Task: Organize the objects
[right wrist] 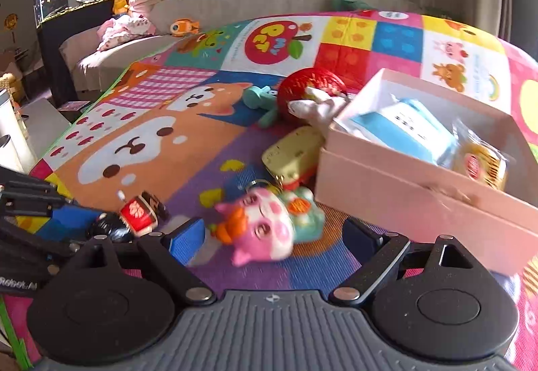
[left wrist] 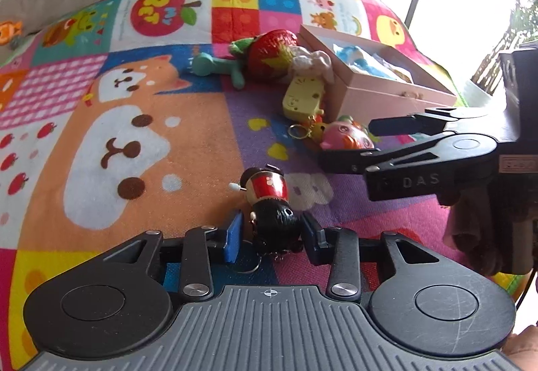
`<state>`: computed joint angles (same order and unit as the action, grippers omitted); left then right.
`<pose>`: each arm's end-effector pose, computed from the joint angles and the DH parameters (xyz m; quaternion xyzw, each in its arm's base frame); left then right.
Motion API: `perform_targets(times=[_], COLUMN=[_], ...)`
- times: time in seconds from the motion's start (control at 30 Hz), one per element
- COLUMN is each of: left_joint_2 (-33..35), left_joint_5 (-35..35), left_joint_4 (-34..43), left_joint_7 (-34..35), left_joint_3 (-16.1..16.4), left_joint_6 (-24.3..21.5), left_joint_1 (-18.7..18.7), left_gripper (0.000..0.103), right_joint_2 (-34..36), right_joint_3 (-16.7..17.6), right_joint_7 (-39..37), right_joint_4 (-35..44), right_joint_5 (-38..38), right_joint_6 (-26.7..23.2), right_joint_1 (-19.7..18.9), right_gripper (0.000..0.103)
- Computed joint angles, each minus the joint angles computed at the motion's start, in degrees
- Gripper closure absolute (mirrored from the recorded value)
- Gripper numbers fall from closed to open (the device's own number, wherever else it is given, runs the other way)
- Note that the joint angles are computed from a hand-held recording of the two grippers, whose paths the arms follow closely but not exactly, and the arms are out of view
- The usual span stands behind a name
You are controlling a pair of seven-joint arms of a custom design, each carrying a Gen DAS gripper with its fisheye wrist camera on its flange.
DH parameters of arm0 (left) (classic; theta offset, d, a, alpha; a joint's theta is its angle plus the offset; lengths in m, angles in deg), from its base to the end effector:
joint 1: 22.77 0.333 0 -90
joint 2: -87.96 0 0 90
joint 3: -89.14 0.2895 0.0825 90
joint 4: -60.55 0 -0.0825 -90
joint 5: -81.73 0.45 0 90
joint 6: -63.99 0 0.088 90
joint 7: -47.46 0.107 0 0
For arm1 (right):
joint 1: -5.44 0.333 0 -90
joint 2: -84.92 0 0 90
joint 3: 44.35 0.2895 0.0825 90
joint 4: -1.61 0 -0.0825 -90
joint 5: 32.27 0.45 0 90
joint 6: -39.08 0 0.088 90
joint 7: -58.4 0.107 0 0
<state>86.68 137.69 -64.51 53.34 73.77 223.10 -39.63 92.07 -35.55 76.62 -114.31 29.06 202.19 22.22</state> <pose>0.5039 -0.3612 0.3894 -0.6746 0.6221 -0.3267 0.2263 0.6171 0.2418 0.3852 -0.8295 0.3583 -0.1532 0.4001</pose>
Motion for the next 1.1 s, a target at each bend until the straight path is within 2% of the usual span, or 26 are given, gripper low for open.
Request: perform_targets(times=[0.1,0.17,0.2,0.33,0.6,0.73,0.9,1.1], left_joint_2=[0.01,0.25,0.5,1.81,3.14,4.73,6.69,6.9], left_joint_5=[-0.7,-0.49,-0.25,0.01,-0.5,-0.33,-0.42,0.53], left_joint_4=[-0.04,0.17,0.45,2.07,3.95,5.71,7.94,8.15], left_joint_7=[-0.92,-2.32,-3.03,-3.71,-1.99,-0.8,1.56,1.03], left_joint_3=[0.23,0.35,0.39,0.61,0.99,1.23,1.67,2.24], left_joint_6=[0.73,1.06,0.98,-0.23,-2.72,-2.62,-3.17,-3.54], left_joint_1=[0.23,0.42,0.48,0.25,-0.78,-1.36,-2.56,-3.39], left_gripper=[0.062,0.062,0.062,0.062,0.062,0.062,0.062,0.062], right_joint_2=[1.26,0.43,-0.47,-4.87,-12.31,-12.61,-11.46,-11.49], right_joint_3=[-0.39,-0.27,-0.25,-0.71,-4.83,-6.59,-6.3,-6.17], right_joint_7=[4.6,5.25,4.72,-0.08,-1.26,-0.38,-0.19,-6.09], right_joint_4=[1.24,0.35,-0.58,-5.79,-14.79,-14.96,-14.55,-14.52], right_joint_5=[-3.5,-4.26,-4.43,-2.12,-2.96,-1.61,-0.69,4.14], right_joint_6=[-0.09,-0.39,-0.72,1.61,5.59,4.24,4.72,5.58], right_joint_1=[0.23,-0.08,-0.22,0.13,1.73,2.23,2.67,3.31], right_gripper=[0.014,0.022,0.029,0.03,0.03,0.029,0.026,0.023])
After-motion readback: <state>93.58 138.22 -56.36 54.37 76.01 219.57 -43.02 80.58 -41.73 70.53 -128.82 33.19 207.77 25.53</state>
